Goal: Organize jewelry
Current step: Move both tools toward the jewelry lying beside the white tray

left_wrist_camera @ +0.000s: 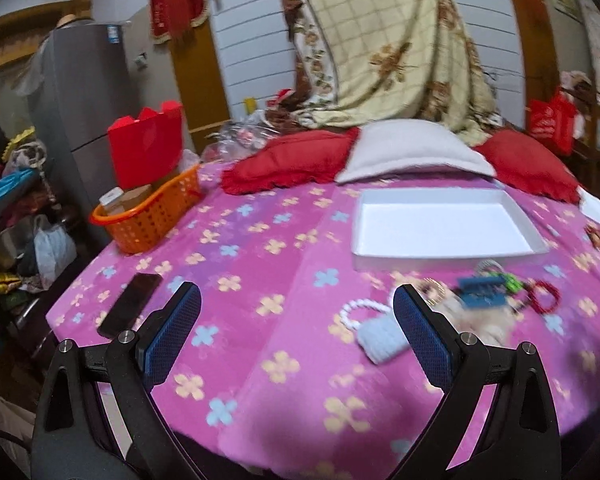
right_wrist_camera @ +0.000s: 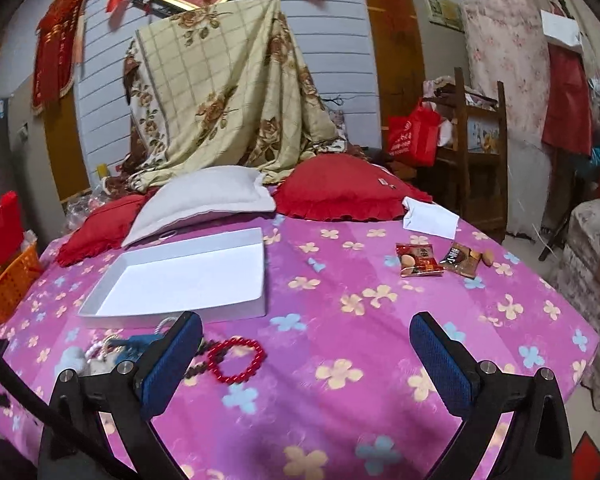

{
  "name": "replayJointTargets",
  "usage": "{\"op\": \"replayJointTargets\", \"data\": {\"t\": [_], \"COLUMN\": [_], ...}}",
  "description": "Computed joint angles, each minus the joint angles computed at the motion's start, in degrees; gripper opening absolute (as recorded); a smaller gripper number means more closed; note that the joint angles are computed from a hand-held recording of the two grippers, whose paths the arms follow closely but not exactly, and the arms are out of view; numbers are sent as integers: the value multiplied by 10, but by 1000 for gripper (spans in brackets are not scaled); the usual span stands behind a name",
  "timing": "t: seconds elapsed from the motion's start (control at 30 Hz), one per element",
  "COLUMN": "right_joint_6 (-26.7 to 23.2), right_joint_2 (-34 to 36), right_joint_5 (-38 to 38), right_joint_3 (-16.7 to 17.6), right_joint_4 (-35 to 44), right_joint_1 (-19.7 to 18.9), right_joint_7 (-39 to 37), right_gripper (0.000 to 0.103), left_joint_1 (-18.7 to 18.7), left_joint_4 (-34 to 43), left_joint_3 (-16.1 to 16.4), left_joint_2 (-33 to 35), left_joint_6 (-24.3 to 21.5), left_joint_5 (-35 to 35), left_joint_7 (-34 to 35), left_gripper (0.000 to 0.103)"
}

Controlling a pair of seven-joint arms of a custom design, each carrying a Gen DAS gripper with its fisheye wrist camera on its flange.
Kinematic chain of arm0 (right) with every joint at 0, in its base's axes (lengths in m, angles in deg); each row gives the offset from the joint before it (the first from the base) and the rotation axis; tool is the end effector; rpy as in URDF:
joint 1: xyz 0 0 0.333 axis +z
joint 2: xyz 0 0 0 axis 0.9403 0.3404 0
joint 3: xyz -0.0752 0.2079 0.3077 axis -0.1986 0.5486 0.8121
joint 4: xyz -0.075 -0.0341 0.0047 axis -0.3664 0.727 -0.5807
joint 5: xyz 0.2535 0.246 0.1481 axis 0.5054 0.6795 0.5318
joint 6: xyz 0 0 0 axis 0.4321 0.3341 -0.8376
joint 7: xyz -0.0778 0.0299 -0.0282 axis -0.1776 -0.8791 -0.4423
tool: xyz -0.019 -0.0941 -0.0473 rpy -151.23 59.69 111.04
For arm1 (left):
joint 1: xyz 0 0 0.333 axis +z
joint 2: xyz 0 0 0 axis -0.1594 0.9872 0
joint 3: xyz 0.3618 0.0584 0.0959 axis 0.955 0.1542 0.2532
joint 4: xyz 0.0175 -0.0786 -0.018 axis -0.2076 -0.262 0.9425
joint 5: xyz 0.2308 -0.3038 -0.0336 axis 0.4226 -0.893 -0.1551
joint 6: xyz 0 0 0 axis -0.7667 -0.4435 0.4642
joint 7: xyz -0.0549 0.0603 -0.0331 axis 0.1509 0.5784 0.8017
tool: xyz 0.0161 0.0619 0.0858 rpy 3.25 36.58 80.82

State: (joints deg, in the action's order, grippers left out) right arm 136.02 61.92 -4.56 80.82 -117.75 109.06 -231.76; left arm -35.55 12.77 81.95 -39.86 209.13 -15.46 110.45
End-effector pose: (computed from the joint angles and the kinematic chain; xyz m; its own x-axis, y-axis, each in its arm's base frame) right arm 0.6285 0.3941 0.6127 -0.5718 -0.8172 -0.0724 -0.3707 0.3361 -0.8658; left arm 0.7346 -0.3345 0.6188 -0.2081 -0.9635 -0.1685 -0.4756 0.2502 -0.8433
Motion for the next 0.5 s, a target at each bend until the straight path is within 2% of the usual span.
{"op": "replayJointTargets", "data": {"t": [0.2, 0.33, 0.4, 0.5], "right_joint_6": [-22, -23, -21, -20], "right_joint_2": [7, 7, 6, 5], "right_joint_5": [-15, -13, -16, -21], "right_joint_3": [3, 4, 3, 2], "right_joint_4": [24, 32, 33, 37], "right_joint_1": [25, 34, 37, 43], "right_joint_7": [-30, -40, -39, -42], "right_gripper": [103, 103, 103, 103], "left_joint_1": [-7, -17, -21, -9], "left_joint_4": [-83, -120, -132, -138], "left_joint_3": [-11, 0, 4, -16], "left_joint_2": [-48, -74, -83, -92], "left_joint_6": [37, 58, 60, 46], "left_joint_5": [10, 34, 45, 31], "left_joint_7": [14, 0, -12, -3], "left_gripper": [97, 97, 98, 97]}}
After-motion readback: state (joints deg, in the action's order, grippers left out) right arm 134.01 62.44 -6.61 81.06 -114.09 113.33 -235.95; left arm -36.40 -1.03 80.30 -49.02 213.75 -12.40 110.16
